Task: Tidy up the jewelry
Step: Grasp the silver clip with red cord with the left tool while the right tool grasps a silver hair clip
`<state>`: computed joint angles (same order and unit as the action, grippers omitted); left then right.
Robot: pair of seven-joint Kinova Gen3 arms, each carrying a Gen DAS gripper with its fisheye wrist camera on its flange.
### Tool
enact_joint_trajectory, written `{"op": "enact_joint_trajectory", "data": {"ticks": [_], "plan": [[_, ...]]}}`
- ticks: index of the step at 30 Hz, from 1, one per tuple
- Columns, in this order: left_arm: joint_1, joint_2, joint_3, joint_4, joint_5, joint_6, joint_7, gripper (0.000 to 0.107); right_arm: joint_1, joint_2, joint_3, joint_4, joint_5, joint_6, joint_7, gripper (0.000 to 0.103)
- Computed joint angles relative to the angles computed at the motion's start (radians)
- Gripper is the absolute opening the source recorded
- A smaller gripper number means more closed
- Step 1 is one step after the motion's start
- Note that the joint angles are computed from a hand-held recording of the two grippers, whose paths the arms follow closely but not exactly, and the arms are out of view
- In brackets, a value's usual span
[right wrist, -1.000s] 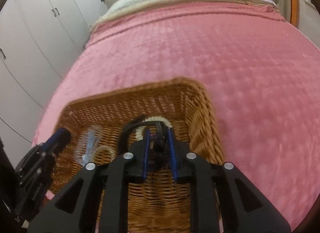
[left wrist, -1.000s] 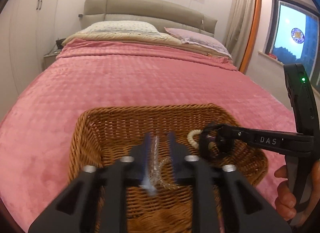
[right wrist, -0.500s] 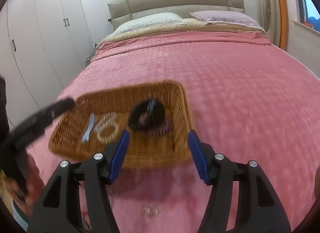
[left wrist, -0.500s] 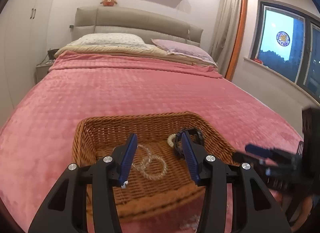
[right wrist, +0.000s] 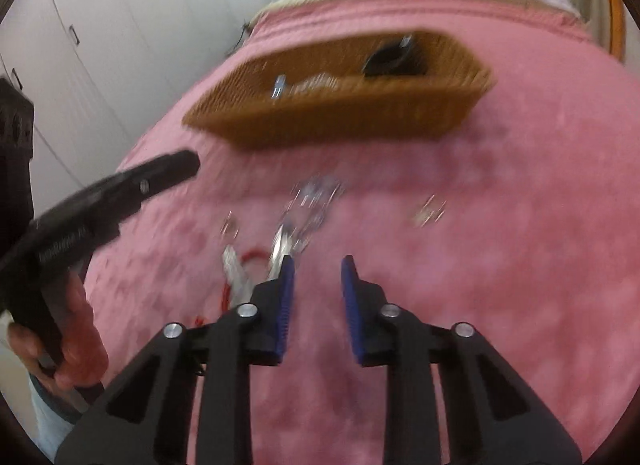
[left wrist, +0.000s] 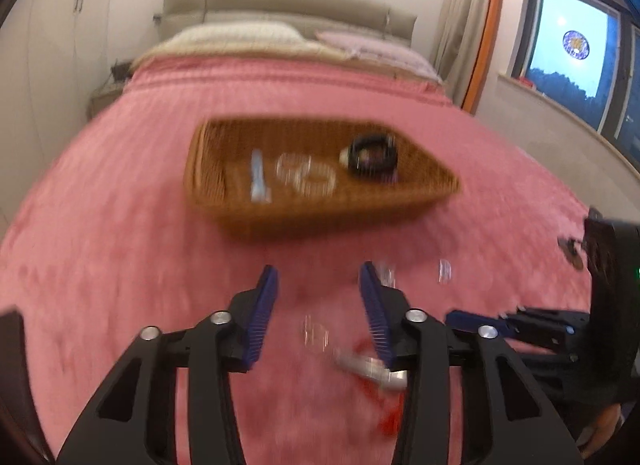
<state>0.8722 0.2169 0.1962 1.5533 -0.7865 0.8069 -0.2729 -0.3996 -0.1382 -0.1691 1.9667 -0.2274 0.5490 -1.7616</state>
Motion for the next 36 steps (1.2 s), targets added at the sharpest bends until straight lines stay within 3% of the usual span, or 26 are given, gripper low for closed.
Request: {"op": "enact_joint_trajectory", "data": {"ticks": [3, 7, 9, 10, 12, 17, 20, 25, 27, 29, 31, 36], "plan": [[-0.019, -0.032, 0.013, 0.059, 0.072, -0.031, 0.014, 0.034, -0.036, 0.003, 0.015, 0.002, -0.031, 0.009, 0.021, 0.021], [-0.058, -0.064, 0.033, 0.125, 0.148, -0.11, 0.01, 0.032, 0.0, 0.028, -0.082, -0.032, 0.101, 0.03, -0.108, 0.021], [-0.066, -0.065, 0.038, 0.132, 0.165, -0.123, 0.008, 0.031, -0.021, 0.037, -0.079, -0.037, 0.139, 0.034, -0.149, 0.021], [-0.072, -0.067, 0.041, 0.136, 0.177, -0.137, -0.001, 0.031, -0.018, 0.034, -0.086, -0.036, 0.156, 0.037, -0.167, 0.014], [-0.091, -0.067, 0.052, 0.139, 0.217, -0.164, -0.04, 0.031, -0.033, 0.028, -0.07, -0.03, 0.172, 0.032, -0.189, 0.013], [-0.091, -0.022, 0.056, 0.087, 0.286, -0.164, -0.14, 0.031, 0.048, -0.032, -0.154, -0.002, 0.329, 0.041, -0.34, 0.006], [-0.072, 0.018, 0.043, 0.038, 0.32, -0.139, -0.186, 0.031, 0.05, -0.057, -0.108, 0.008, 0.298, 0.048, -0.28, 0.006], [-0.016, 0.049, 0.001, 0.0, 0.306, -0.101, -0.179, 0.036, -0.119, -0.072, 0.124, 0.059, 0.095, -0.019, -0.079, 0.008], [-0.017, 0.048, -0.003, 0.001, 0.317, -0.109, -0.188, 0.04, -0.145, -0.071, 0.161, 0.06, 0.034, -0.022, 0.002, 0.015], [-0.022, 0.047, -0.005, 0.006, 0.329, -0.124, -0.2, 0.043, -0.108, -0.063, 0.124, 0.047, 0.029, -0.015, 0.033, 0.041], [-0.008, 0.047, -0.014, 0.006, 0.315, -0.119, -0.19, 0.042, -0.043, -0.06, 0.058, 0.038, 0.042, -0.019, 0.051, 0.042], [-0.014, 0.009, -0.019, 0.065, 0.314, -0.176, -0.158, 0.042, 0.002, -0.004, 0.003, -0.008, 0.058, 0.025, 0.095, 0.041]]}}
